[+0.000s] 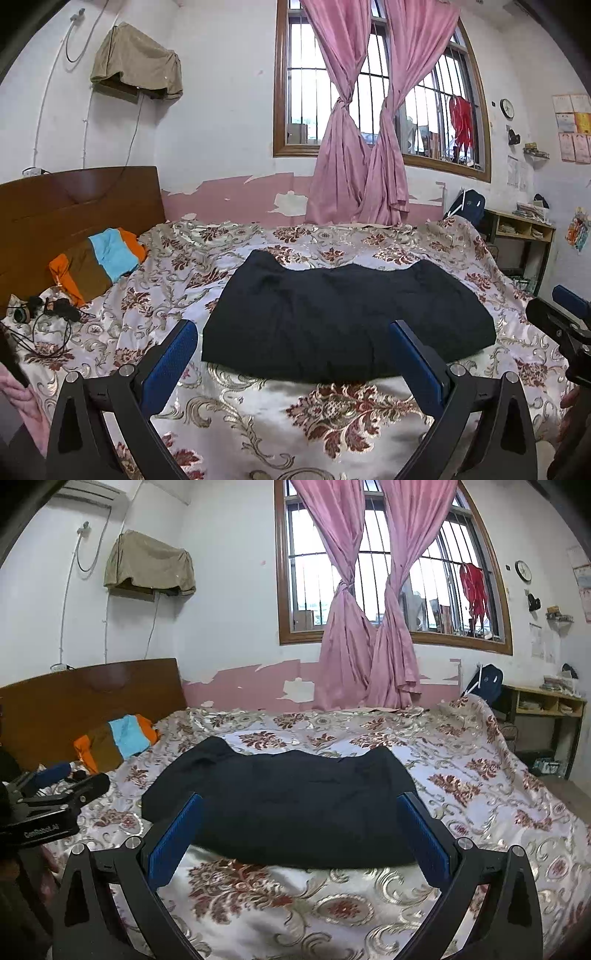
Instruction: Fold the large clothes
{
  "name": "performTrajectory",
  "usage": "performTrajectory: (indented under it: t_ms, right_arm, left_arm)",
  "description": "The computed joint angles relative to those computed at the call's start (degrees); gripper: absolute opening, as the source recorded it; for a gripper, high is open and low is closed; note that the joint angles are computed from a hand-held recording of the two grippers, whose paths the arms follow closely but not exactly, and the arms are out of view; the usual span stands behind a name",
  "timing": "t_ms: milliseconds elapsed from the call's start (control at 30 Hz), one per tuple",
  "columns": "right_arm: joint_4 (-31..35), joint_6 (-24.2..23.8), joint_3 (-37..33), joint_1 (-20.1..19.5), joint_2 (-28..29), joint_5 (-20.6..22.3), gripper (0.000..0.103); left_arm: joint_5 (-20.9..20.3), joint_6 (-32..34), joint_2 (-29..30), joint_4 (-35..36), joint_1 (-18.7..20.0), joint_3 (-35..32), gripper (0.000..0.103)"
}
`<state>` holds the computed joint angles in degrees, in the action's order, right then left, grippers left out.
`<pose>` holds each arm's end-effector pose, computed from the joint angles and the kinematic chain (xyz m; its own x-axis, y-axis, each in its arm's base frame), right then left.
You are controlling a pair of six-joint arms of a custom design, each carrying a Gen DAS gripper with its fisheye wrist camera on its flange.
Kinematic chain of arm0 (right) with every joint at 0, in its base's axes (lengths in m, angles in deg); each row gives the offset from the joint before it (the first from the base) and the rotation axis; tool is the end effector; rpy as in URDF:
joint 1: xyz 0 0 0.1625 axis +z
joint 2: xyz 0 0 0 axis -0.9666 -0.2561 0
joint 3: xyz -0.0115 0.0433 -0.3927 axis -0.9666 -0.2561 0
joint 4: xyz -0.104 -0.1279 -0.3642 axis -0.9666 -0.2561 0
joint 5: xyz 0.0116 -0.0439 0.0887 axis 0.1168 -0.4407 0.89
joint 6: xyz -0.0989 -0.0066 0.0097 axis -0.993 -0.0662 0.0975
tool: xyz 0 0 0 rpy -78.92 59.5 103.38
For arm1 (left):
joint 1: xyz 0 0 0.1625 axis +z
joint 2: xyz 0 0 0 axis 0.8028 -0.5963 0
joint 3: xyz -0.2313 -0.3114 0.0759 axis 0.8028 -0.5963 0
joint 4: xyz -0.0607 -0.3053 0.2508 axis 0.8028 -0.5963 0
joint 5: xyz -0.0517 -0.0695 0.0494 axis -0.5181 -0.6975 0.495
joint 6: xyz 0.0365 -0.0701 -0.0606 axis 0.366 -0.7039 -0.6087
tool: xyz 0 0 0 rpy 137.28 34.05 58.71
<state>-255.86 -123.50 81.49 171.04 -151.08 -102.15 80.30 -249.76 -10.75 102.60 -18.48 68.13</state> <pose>0.1490 -0.5486 0.3971 -0.7491 0.1752 0.6389 -0.5800 0.2924 -0.7603 -0.4596 -0.5817 0.0939 -0.6893 0.2117 -0.6929 0.7178 0.3291 -0.6136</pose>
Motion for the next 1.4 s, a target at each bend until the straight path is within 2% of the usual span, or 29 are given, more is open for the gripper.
performTrajectory:
  t_ms: [400,500,733,833,933,1067,1233,1400]
  right_arm:
    - [-7.52,-0.09,4.83,-0.51,0.47,0.39,0.102]
    - [-7.72,0.33,5.54,-0.83,0.55,1.34,0.102]
    - [-8.2,1.29,7.12,-2.58,0.84,4.14,0.102]
    - [-9.59,1.98,7.97,-3.48,1.3,4.38,0.102]
    - [-11.19,2.69,8.19,-4.06,2.36,2.62,0.102]
    - [-11.25,3.16,8.63,-4.73,2.87,1.57,0.102]
    - [-13.83,0.97,9.32,-5.21,3.7,1.32,0.102]
    - [-16.32,-0.94,9.8,-5.27,4.62,0.35,0.102]
  left_arm:
    - [-0.27,-1.41,-4.42,-4.33,-0.21,9.99,0.103]
    - [-0.04,-2.73,-4.73,-4.12,0.0,11.34,0.103]
    - [1.29,-1.98,-8.18,-11.03,0.43,19.3,0.103]
    - [1.2,-2.72,-8.16,-11.15,0.76,20.24,0.103]
    - [1.58,-4.74,-7.73,-9.98,1.13,20.44,0.103]
    - [1.22,-4.15,-8.34,-12.58,1.19,23.19,0.103]
    - [0.84,-3.17,-9.58,-17.86,1.42,27.03,0.103]
    - [0.69,-4.32,-8.75,-17.11,1.92,26.79,0.103]
